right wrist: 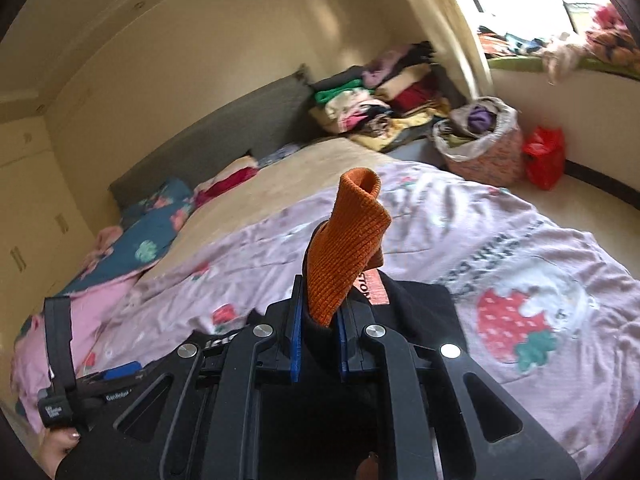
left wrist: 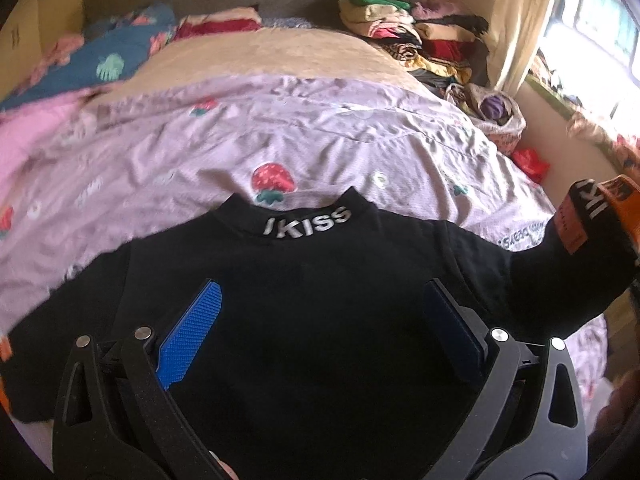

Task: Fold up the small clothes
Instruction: 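Grasp the orange cuff with the right tool and lift it, then carry the sleeve across the shirt body, lay the cuff down, open right tool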

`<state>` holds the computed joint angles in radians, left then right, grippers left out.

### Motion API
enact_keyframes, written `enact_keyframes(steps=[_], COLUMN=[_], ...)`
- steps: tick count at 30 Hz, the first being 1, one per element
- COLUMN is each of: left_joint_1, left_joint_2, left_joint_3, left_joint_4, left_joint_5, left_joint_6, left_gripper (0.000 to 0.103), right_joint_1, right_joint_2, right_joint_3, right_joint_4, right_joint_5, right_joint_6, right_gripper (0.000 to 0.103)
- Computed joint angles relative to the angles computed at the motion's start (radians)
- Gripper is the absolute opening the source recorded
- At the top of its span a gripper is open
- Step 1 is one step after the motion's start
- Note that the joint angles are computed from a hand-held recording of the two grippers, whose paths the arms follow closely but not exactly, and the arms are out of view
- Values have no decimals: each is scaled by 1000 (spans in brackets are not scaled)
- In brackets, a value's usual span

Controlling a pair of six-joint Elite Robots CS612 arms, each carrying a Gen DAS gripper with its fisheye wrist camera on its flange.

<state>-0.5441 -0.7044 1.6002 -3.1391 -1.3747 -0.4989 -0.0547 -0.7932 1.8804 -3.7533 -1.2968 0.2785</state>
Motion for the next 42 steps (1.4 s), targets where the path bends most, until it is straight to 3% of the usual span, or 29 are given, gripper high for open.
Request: enact_keyframes(steps=[7,16,20,27,29,30,31,33,39,42], left_joint_1=[54,109,142,173,177,178,180,183,185,173], left_joint_2=[-15,-25,-1,45,50,53,56,63,80,73], left_joint_3=[56,106,108,93,89,88,87,83,70,77], left_joint_4=[-83,-210,-287,-339,-333,-332,-333,-332,-259,-203], left_joint_5=[-106,-260,-387,-500,-512,-517,-526,-542,-558,-499], left_joint_6=[-68,-96,-164,-259,-254,-252,-252,-255,-246,-223], left_gripper=[94,94,94,94,94,94,94,94,94,94], right_joint_1=[65,136,168,201,205,205,204,198,172,154], right_joint_2=[10,43,60,81,86,87,86,84,70,68], right_joint_3=[-44,-99,-121,-141,-141,-139,-136,-127,-85,-71], right_joint_4=[56,124,169,248,267,273,281,286,283,269], right_joint_5=[1,16,23,49,71,83,94,131,171,141], right_joint_6=[-89,-196,-246,-321,-336,-339,-343,-346,-359,-324], right_gripper=[12,12,12,16,18,25,41,53,57,58])
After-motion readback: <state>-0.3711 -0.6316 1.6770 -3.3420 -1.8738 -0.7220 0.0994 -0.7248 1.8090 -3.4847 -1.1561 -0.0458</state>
